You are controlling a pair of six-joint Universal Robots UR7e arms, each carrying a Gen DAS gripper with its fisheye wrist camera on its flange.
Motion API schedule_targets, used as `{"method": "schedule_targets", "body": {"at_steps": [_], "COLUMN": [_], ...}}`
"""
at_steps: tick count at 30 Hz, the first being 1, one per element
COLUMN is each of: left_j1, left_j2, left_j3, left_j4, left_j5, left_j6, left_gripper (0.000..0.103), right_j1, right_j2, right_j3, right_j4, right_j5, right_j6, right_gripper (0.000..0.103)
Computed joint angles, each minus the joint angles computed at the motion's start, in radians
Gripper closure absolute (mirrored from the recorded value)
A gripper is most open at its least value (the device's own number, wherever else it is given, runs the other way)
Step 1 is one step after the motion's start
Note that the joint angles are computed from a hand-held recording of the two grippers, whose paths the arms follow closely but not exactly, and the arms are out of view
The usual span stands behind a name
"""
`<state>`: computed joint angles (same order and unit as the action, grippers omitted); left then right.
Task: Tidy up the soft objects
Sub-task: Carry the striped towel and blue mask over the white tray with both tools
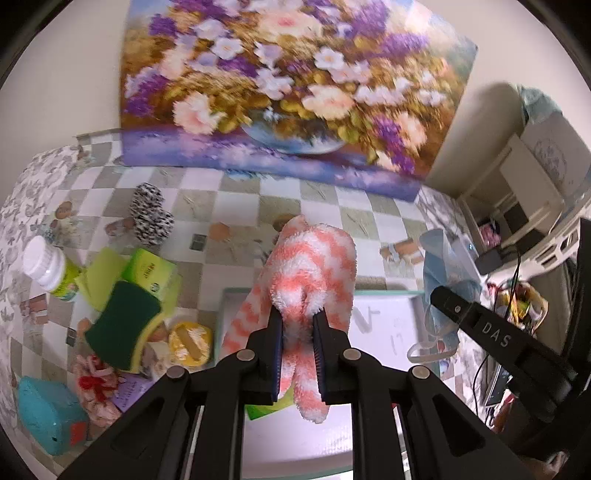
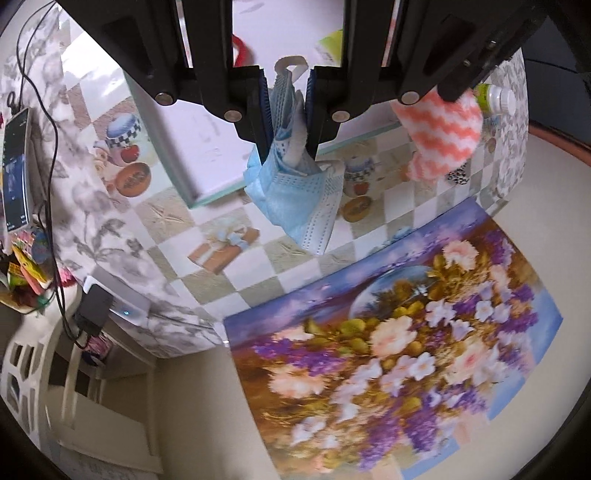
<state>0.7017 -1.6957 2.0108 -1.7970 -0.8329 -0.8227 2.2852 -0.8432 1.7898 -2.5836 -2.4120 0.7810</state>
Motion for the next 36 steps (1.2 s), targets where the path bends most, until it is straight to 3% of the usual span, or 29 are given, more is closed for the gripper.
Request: {"method": "schedule_targets", "body": {"at_steps": [11,19,27,29,32,36], "left_j1": [0.115,0.163,0.215,0.219,0.234,0.244], "left_j2": [0.090,0.106,0.087,0.083,0.079,0.071], "left_j3": [0.047,0.065,0.076,0.078,0.084,0.081], "left_j4": [-0.011,-0.001,-0.065,-0.061,-0.094,-0.096], "left_j5": [-0.056,-0.019,-0.049,-0.046,-0.065,-0.060], "left_j6": [-0.026,-0.059,-0.038,-0.043,-0.023,-0.028], "left_gripper": [0.087,0.087,0.081,0.071,0.070,0.070], "right_j1": [-0.079,-0.107,-0.105,-0.100,-0.090,-0.084], "right_j2": [0.043,0.089,0.113,0.116,0.123,0.125], "right_j3": [0.011,-0.007,-0.037,-0.044,-0.058,-0.065], "right_j4": [0.082,0.119,0.164,0.162,0.162,0.158], "right_j5": [0.117,0.174,0.176,0.167,0.156,0.155], "right_j6": [0.020,0.017,0.020,0.016,-0.001,-0.008], "right_gripper": [0.084,0.084,0.085,0.083,0.075,0.074]}}
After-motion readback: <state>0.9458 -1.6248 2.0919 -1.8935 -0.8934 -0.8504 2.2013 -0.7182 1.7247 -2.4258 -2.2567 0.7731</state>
